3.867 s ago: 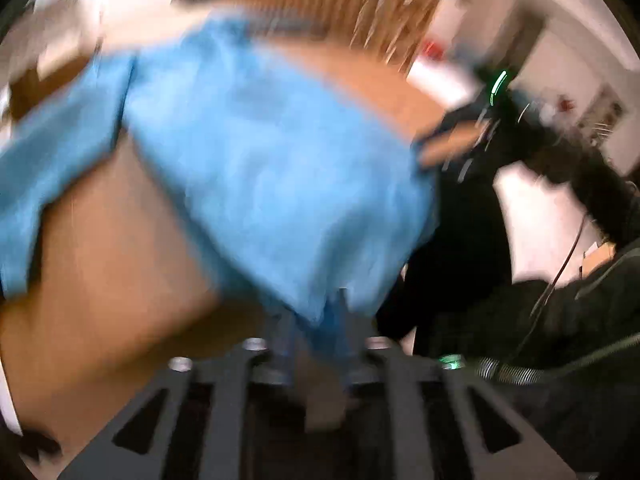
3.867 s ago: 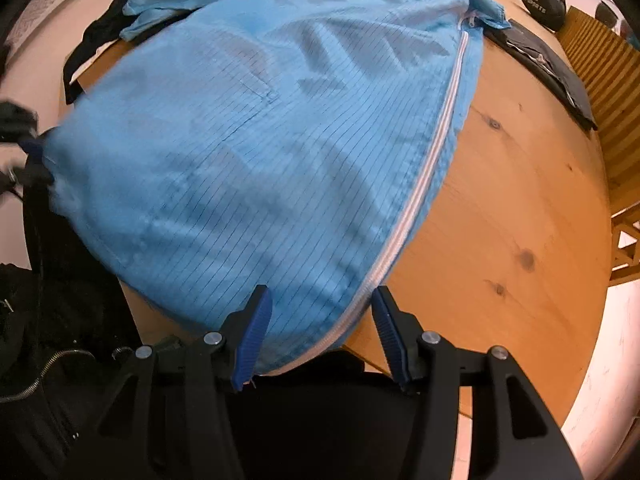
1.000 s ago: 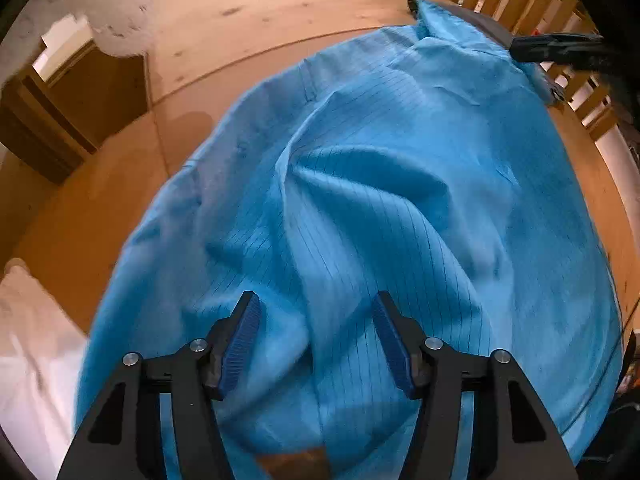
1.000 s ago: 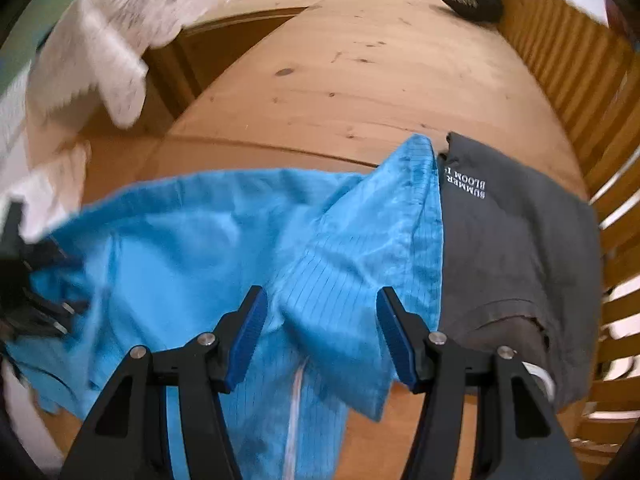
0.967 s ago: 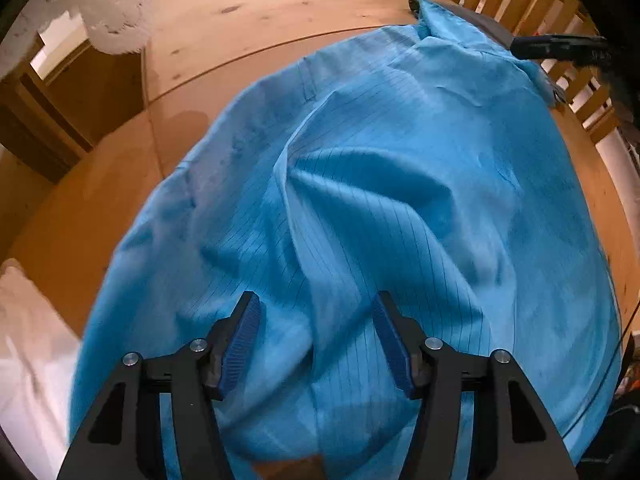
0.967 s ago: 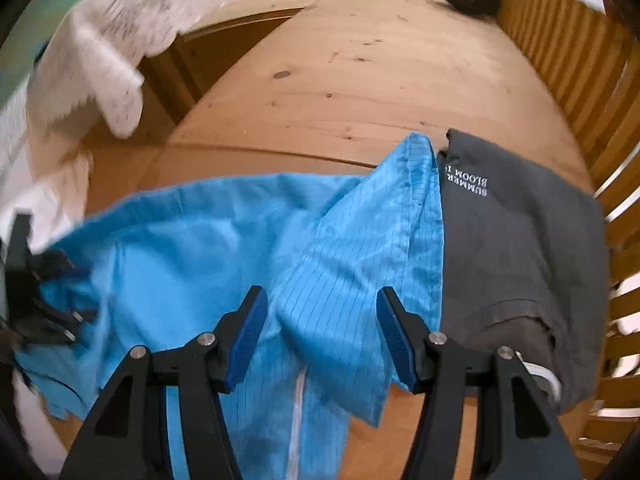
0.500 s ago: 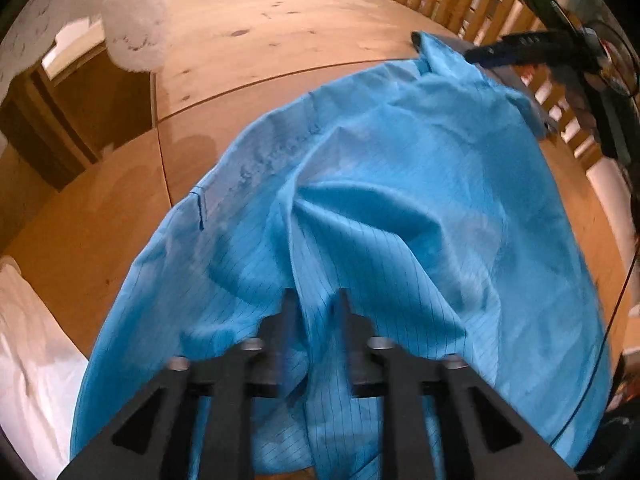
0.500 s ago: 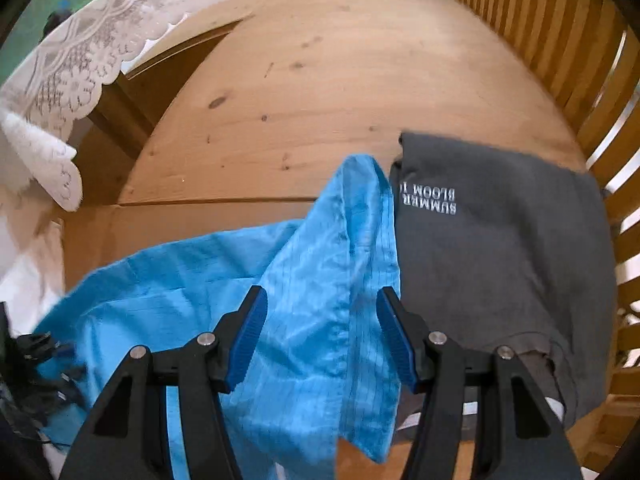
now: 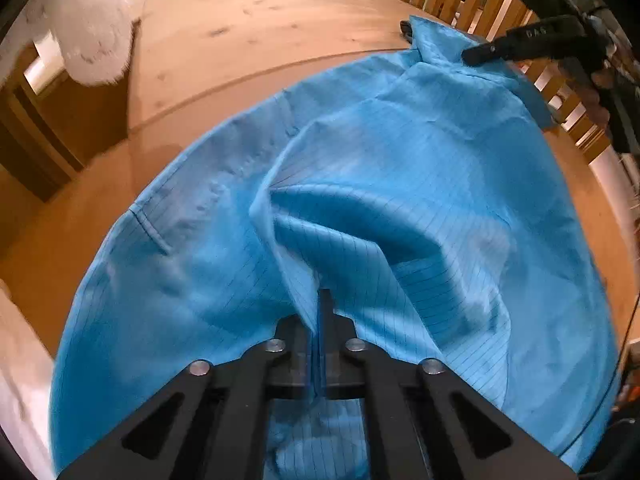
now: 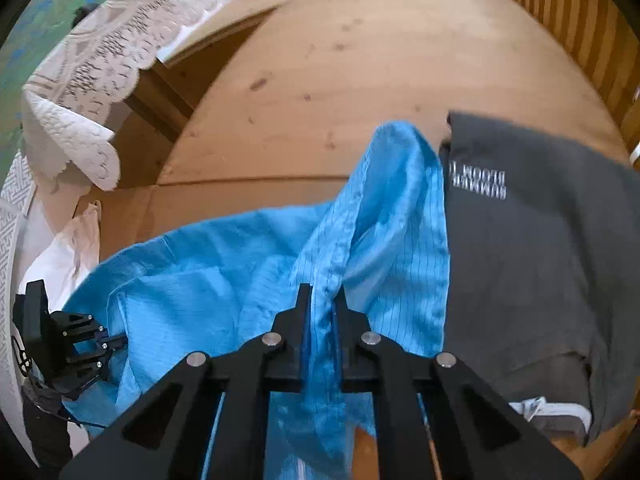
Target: Fold clothes
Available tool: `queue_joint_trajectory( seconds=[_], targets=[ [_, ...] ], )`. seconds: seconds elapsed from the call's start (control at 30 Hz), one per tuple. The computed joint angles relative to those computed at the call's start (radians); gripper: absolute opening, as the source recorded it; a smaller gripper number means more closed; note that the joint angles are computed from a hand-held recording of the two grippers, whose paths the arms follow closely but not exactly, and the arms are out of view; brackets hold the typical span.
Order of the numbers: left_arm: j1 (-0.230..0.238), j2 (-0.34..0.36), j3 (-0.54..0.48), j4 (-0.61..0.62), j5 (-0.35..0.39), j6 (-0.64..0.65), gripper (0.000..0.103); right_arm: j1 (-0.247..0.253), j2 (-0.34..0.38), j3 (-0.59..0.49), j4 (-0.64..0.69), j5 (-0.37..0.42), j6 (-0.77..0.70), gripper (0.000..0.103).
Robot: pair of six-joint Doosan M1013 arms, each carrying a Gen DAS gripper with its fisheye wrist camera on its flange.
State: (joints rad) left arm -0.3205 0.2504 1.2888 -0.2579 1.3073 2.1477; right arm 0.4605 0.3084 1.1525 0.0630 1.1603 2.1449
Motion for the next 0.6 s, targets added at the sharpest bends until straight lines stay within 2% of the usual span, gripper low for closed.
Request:
queue_joint_trajectory(
  seconds=[0.27,0.5,0.6],
  targets=[
    [0.001,-0.05,0.015,0.037,-0.106,0.02,0.0,0.01,-0.038,-0.016,-0.124,-0.098,0.051,0.004],
    [-0.015,-0.005,-0.055,0.146,-0.109,-0.037,0.0,-0.002,0.036,-0.107,-0.201,-0.077,0.065,0.004],
    [-0.03,0.03,-0.063,0.265,-0.142,-0.104,0.0,0.004,0.088,-0.134,-0.254,-0.015,0.07,0.004]
  ],
)
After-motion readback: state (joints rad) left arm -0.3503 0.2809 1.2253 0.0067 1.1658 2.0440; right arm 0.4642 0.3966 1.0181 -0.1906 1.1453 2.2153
